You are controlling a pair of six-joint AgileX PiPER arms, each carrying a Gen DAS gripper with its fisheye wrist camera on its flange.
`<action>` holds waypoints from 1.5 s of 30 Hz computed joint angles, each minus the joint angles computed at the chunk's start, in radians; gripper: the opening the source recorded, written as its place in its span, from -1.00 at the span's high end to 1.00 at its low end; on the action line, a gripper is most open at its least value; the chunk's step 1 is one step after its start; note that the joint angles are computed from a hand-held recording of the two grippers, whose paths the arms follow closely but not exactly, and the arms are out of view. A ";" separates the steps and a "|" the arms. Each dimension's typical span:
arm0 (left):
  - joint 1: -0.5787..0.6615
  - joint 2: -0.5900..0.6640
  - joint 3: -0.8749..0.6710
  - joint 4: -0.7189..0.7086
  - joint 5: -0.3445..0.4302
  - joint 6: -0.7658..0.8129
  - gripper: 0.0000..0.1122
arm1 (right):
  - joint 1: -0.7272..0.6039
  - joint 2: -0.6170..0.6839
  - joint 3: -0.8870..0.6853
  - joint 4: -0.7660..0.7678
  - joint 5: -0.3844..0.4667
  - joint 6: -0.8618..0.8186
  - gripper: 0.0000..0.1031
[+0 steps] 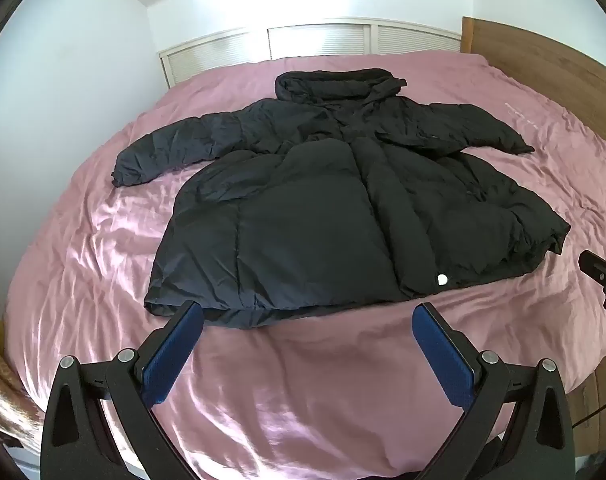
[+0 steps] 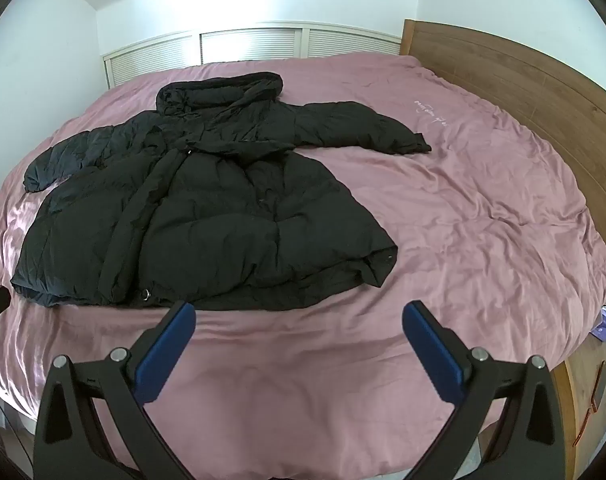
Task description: Fold large clothes
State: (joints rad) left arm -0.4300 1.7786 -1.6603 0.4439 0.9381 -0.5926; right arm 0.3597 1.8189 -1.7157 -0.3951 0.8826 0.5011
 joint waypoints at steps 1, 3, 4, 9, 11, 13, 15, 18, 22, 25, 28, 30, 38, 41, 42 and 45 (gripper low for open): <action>-0.001 0.002 -0.004 0.000 0.006 0.002 -0.82 | 0.000 0.000 0.000 0.000 0.001 0.000 -1.00; -0.001 0.003 -0.006 -0.002 0.009 0.002 -0.82 | 0.001 0.000 0.000 -0.001 0.000 0.004 -1.00; -0.001 0.003 -0.007 -0.002 0.009 0.002 -0.82 | 0.001 0.001 0.001 -0.001 0.000 0.005 -1.00; -0.003 0.000 -0.009 -0.008 0.014 -0.002 -0.82 | 0.000 -0.001 -0.001 0.006 0.001 -0.002 -1.00; -0.003 0.009 0.003 -0.005 -0.001 -0.011 -0.82 | 0.001 -0.001 0.001 0.005 -0.001 0.000 -1.00; -0.005 0.009 0.003 -0.004 -0.001 -0.015 -0.82 | 0.002 0.000 0.000 0.004 0.000 0.003 -1.00; -0.009 0.009 0.003 -0.001 0.002 -0.022 -0.82 | 0.004 -0.001 0.001 0.003 0.000 0.004 -1.00; -0.004 0.008 0.003 -0.008 -0.002 -0.010 -0.82 | 0.006 -0.001 0.001 0.004 0.001 0.004 -1.00; -0.003 -0.001 0.014 -0.013 -0.003 -0.007 -0.82 | 0.010 -0.001 0.001 0.003 0.001 0.005 -1.00; -0.006 -0.006 0.018 -0.016 -0.003 -0.008 -0.82 | 0.013 -0.005 0.001 0.001 0.005 0.008 -1.00; -0.007 -0.007 0.020 -0.017 -0.002 -0.010 -0.82 | 0.011 -0.006 0.007 0.000 0.000 0.007 -1.00; -0.009 -0.008 0.022 -0.015 -0.002 -0.014 -0.82 | 0.005 -0.008 0.014 0.005 -0.009 0.004 -1.00; -0.008 -0.009 0.019 -0.020 -0.001 -0.010 -0.82 | 0.032 -0.007 -0.002 -0.002 0.016 0.011 -1.00; -0.010 -0.014 0.021 -0.018 0.000 -0.012 -0.82 | 0.029 -0.001 -0.005 0.007 0.014 -0.003 -1.00; -0.008 -0.018 0.025 -0.020 -0.002 -0.010 -0.82 | 0.030 -0.002 -0.004 0.006 0.014 -0.002 -1.00; -0.010 -0.021 0.025 -0.018 0.000 -0.013 -0.82 | 0.032 -0.003 -0.004 0.002 0.017 -0.001 -1.00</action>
